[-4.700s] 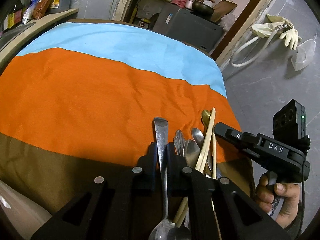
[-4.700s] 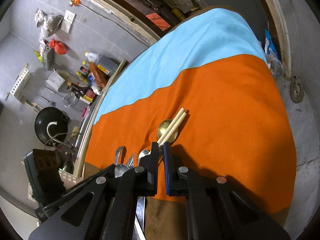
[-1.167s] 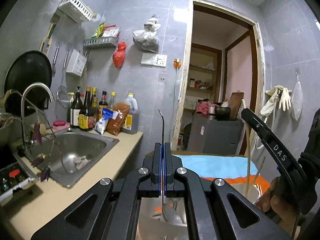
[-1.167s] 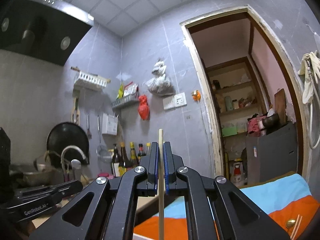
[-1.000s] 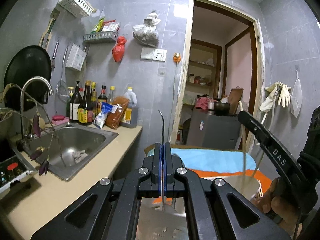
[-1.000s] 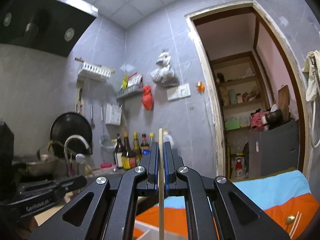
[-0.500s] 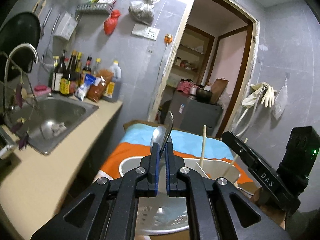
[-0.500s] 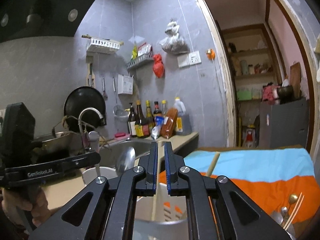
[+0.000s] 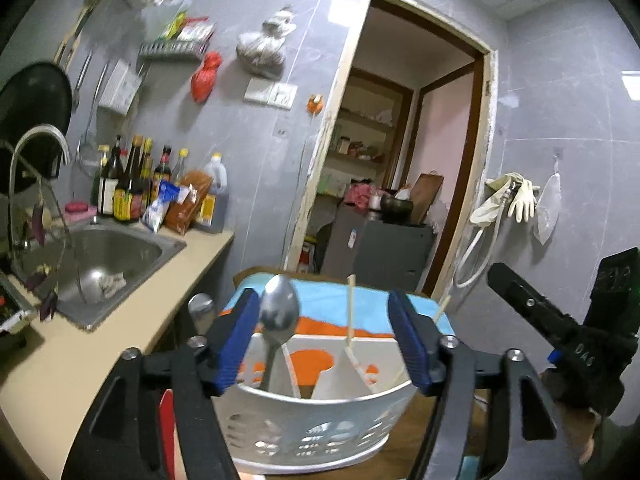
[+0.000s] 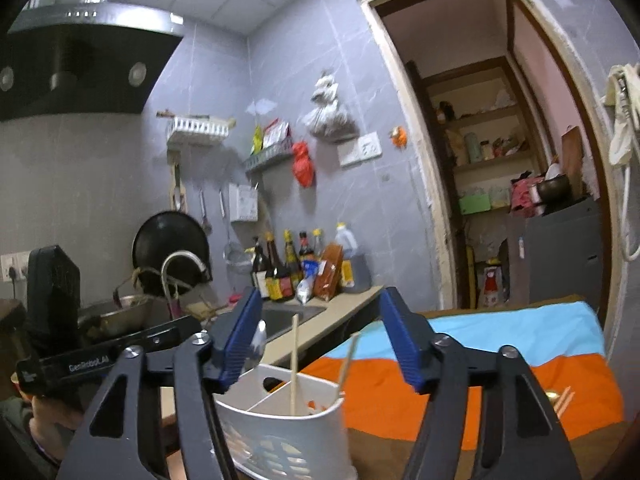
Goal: Organize utensils
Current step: 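Open both tools and withdraw them from the caddy toward the cloth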
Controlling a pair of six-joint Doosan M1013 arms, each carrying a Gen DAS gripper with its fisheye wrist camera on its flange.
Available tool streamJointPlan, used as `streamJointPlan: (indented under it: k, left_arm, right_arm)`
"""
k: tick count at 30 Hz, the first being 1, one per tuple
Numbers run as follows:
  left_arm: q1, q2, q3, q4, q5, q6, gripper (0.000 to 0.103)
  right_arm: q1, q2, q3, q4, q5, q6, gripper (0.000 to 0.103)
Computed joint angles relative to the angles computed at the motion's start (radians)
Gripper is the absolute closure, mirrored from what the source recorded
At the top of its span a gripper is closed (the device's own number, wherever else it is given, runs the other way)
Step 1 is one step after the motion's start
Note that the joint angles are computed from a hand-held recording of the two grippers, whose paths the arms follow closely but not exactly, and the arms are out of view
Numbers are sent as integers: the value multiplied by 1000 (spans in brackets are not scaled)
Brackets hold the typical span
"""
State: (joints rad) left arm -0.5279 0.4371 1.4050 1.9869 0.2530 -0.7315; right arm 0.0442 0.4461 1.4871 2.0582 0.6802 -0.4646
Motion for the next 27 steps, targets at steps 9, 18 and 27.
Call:
streamJointPlan:
  k: [9,18,27]
  left_arm:
    - [-75,13,-20,74,159,8,5]
    - [-122,32,-73,126,123,6,5]
    - [-164,51,-120,64,61,105,5]
  right_arm:
    - [-71,-70,79,127,45,-142,0]
    - [-147,-157,143,151,76,-208,0]
    - [-211,-217,153,-73,-8,12,0]
